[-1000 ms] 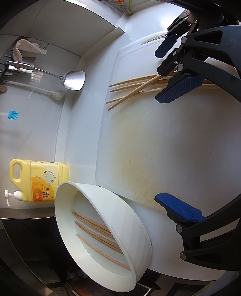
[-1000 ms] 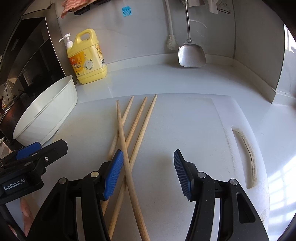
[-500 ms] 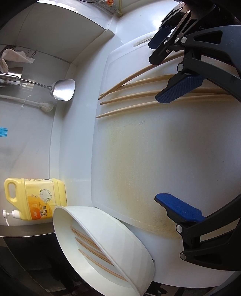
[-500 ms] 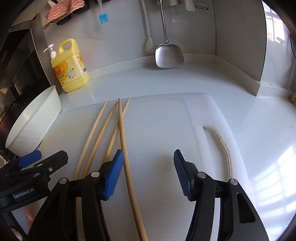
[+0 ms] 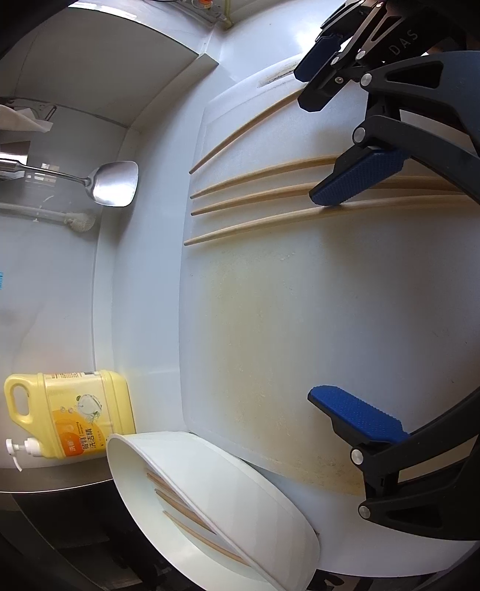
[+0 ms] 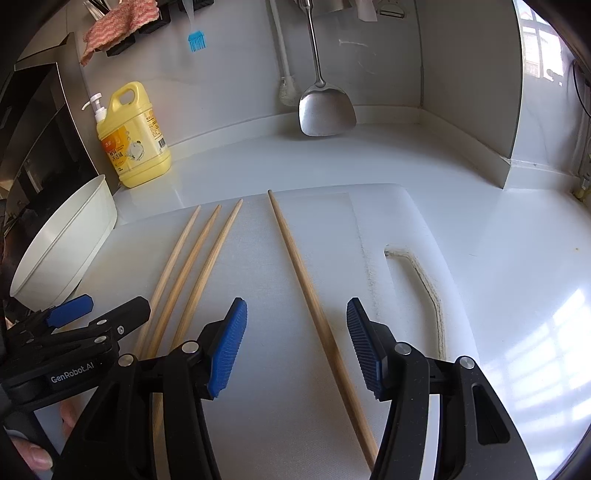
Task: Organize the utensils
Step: 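Close the left tool on a chopstick while the right tool grasps another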
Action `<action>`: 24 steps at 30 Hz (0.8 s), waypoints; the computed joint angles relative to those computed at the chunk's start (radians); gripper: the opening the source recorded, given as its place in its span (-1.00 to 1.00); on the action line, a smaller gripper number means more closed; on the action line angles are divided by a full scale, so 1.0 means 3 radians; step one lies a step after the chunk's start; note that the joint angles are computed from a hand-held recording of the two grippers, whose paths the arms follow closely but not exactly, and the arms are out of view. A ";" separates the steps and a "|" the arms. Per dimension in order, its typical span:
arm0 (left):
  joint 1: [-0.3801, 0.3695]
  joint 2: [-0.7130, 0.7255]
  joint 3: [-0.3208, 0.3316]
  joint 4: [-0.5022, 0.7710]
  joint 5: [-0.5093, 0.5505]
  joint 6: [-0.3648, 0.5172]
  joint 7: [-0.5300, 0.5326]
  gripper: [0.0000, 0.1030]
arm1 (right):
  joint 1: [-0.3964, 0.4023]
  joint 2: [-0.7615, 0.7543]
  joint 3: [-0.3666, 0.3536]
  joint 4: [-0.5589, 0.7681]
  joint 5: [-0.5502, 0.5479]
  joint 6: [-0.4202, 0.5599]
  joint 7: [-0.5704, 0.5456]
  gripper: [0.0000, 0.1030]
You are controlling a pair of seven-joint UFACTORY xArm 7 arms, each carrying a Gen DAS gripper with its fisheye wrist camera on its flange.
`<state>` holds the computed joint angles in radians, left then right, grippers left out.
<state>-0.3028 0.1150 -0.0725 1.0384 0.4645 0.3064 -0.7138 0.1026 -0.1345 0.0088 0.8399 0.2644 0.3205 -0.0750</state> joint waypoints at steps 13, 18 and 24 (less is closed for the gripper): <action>-0.0081 0.0144 0.0026 0.0223 0.0082 0.0256 0.0025 0.90 | -0.0028 0.0141 -0.0002 0.0157 0.0031 0.0069 -0.0159 0.05; -0.0071 0.0185 0.0008 0.0298 -0.0047 0.0321 0.0140 0.84 | -0.0052 0.0161 0.0031 0.0161 -0.0114 0.0054 -0.0158 0.05; -0.0090 0.0131 0.0031 0.0241 0.0050 0.0204 0.0103 0.02 | -0.0066 0.0159 0.0065 0.0143 -0.0396 0.0052 -0.0092 -0.24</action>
